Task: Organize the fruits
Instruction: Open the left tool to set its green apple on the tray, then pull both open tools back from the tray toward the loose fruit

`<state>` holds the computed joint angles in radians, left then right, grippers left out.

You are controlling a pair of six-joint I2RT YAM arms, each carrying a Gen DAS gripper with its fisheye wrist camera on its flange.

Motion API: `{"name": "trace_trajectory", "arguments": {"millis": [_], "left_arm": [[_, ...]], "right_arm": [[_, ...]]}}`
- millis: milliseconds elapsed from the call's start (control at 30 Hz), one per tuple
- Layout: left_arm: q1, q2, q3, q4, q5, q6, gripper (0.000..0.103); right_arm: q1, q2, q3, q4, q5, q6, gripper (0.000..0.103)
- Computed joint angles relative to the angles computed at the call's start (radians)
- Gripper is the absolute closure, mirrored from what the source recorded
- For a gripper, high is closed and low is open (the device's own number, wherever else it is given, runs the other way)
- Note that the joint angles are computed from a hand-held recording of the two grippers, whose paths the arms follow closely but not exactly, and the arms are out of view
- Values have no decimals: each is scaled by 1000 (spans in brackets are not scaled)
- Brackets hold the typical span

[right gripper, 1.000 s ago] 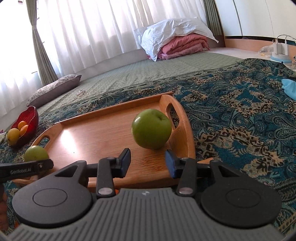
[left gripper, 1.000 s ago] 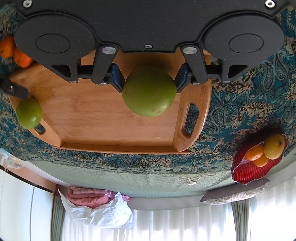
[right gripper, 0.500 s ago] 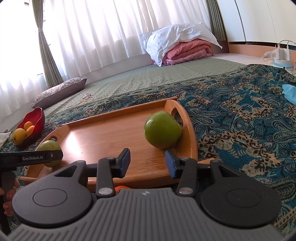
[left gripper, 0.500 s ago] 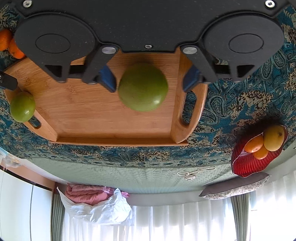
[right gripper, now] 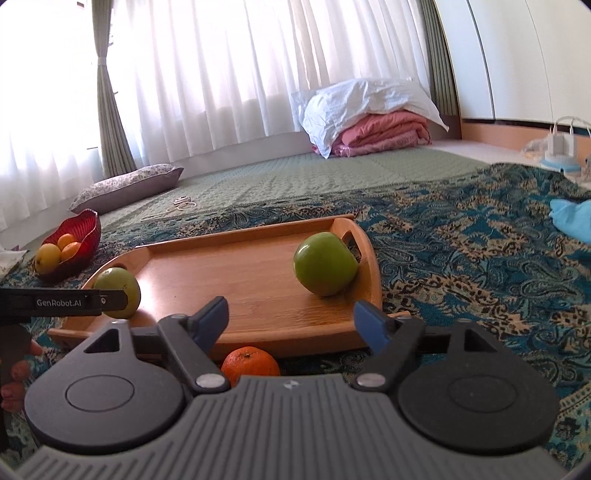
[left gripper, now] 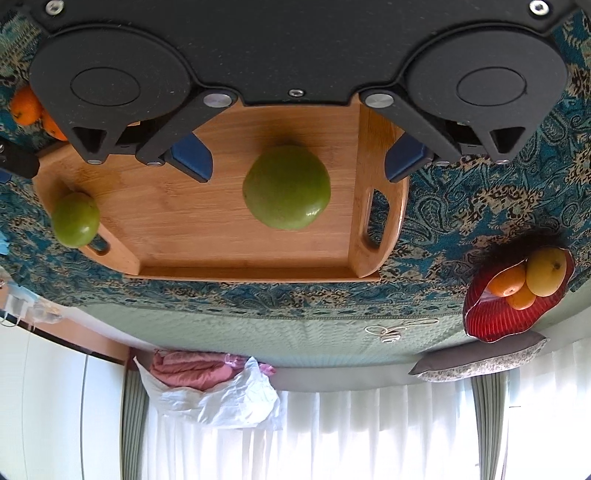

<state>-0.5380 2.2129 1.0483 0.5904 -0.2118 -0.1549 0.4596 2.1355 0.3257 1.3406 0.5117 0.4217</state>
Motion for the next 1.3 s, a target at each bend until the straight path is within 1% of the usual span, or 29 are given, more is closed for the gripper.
{"name": "trace_trajectory", "arguments": {"millis": [167, 333, 467, 667, 767, 833, 933, 1167, 1300], "left_arm": [[-12, -45, -89, 69, 16, -5, 3], [-32, -91, -191, 141, 18, -35, 2], [-56, -118, -273, 208, 11, -53, 2], [-107, -130, -359, 289, -24, -70, 1], [-138, -120, -400, 356, -51, -66, 0], [-159, -107, -419, 396, -75, -59, 0], [-184, -88, -433, 427, -101, -49, 0], [-217, -37, -459, 505, -126, -31, 0], [-227, -27, -462, 506, -134, -41, 0]], "right_arm": [[45, 18, -11, 23, 49, -37, 11], [81, 46, -14, 37, 90, -64, 4], [104, 75, -22, 63, 98, -76, 2], [112, 88, -27, 54, 93, -53, 0], [112, 105, -22, 49, 90, -41, 0], [111, 114, -17, 45, 90, -35, 0], [109, 127, -5, 35, 84, -35, 0], [116, 161, 12, 43, 82, -50, 0], [109, 170, 21, 36, 72, -46, 0]]}}
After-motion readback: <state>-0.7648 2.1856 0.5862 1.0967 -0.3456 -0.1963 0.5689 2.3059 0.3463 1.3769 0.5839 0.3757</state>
